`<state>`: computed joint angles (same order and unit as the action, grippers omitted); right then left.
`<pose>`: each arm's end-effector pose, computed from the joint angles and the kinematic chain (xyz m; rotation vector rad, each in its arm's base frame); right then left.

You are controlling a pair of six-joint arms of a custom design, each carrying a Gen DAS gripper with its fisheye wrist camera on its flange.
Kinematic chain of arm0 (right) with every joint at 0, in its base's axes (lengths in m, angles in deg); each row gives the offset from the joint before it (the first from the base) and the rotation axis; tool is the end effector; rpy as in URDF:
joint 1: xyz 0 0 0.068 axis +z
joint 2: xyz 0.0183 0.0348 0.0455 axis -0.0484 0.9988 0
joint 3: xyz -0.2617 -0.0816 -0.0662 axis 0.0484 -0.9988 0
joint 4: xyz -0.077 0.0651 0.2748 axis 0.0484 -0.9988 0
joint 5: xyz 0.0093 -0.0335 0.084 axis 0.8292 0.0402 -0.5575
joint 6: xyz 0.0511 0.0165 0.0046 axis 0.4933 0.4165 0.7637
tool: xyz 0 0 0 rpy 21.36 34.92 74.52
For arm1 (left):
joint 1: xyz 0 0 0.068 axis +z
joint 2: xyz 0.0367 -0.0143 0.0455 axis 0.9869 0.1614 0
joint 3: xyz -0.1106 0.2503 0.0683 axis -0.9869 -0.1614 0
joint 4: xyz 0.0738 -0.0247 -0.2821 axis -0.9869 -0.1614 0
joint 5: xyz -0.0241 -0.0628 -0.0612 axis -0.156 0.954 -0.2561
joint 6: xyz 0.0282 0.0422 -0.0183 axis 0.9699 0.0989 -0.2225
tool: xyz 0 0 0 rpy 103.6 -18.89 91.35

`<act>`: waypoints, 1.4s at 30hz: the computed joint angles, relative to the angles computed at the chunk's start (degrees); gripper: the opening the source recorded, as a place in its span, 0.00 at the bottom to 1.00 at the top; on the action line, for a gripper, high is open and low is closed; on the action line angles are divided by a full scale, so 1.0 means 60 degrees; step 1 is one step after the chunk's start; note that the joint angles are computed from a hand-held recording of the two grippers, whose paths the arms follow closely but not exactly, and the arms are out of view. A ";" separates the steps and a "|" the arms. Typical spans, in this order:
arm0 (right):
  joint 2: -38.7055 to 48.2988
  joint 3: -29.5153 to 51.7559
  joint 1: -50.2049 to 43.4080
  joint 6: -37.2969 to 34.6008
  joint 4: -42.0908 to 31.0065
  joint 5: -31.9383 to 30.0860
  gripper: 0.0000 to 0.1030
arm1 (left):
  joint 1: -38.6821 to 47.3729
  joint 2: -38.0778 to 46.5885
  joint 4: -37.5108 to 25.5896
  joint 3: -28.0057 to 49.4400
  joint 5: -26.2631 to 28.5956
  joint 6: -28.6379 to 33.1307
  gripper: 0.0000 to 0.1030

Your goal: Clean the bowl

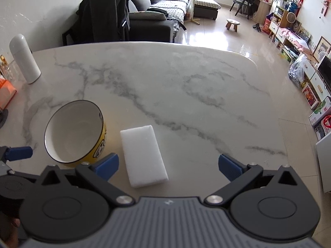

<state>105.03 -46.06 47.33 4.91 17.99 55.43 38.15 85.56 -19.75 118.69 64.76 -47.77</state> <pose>0.1723 0.1762 0.0806 0.3639 2.5201 -0.1662 0.2287 -0.1999 0.0705 0.5965 2.5428 -0.0653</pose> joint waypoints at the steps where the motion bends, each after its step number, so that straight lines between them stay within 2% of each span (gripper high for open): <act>1: 0.0012 0.0006 -0.0022 0.0001 0.0017 -0.0001 1.00 | -0.0022 0.0003 -0.0015 0.0011 -0.0003 0.0014 0.99; 42: 0.0305 0.0019 -0.0173 -0.0202 0.0471 -0.0186 1.00 | -0.0070 0.0145 -0.0007 0.0101 0.0202 0.0198 0.99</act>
